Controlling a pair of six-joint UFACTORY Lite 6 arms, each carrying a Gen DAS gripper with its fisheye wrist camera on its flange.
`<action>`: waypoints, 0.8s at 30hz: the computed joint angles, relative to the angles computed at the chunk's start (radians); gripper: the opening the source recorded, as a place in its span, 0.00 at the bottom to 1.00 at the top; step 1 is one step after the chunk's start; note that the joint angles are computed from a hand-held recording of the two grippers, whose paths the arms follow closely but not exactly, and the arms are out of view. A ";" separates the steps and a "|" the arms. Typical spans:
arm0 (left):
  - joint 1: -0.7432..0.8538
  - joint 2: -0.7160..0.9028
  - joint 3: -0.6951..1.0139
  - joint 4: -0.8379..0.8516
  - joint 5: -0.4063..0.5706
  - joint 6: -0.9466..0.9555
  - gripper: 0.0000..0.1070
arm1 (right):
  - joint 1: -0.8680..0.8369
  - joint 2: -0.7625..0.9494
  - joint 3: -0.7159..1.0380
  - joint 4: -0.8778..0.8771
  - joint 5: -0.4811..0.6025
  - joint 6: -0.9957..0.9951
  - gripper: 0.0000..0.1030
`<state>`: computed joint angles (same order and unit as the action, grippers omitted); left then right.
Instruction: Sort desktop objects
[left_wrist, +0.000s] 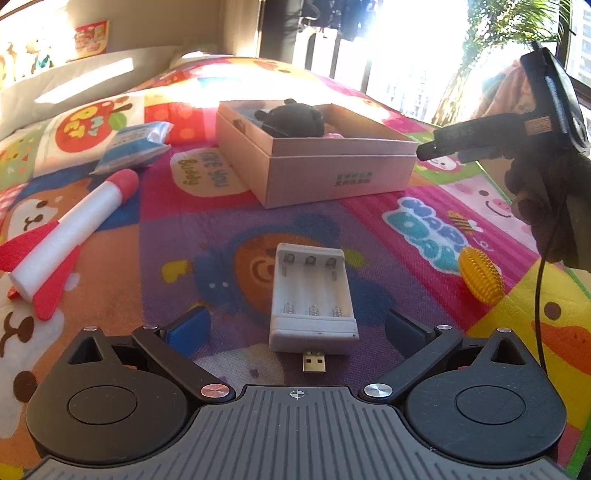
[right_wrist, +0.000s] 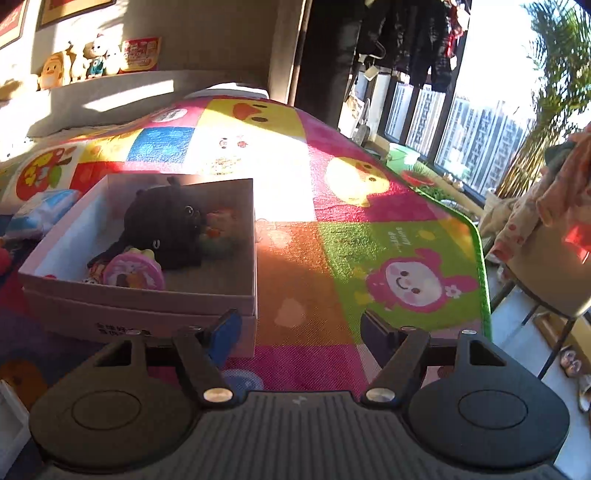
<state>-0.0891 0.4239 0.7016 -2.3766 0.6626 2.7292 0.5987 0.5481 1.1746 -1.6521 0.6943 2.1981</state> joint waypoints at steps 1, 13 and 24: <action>-0.001 0.002 0.002 -0.002 0.000 0.001 0.96 | -0.021 -0.055 -0.066 -0.086 -0.065 0.105 0.70; -0.036 -0.018 0.001 -0.150 -0.074 0.174 0.96 | 0.121 -0.270 -0.386 -0.263 -0.127 0.448 0.78; 0.059 0.063 0.141 -0.172 -0.141 0.067 0.96 | 0.318 -0.396 -0.625 -0.288 -0.087 0.629 0.99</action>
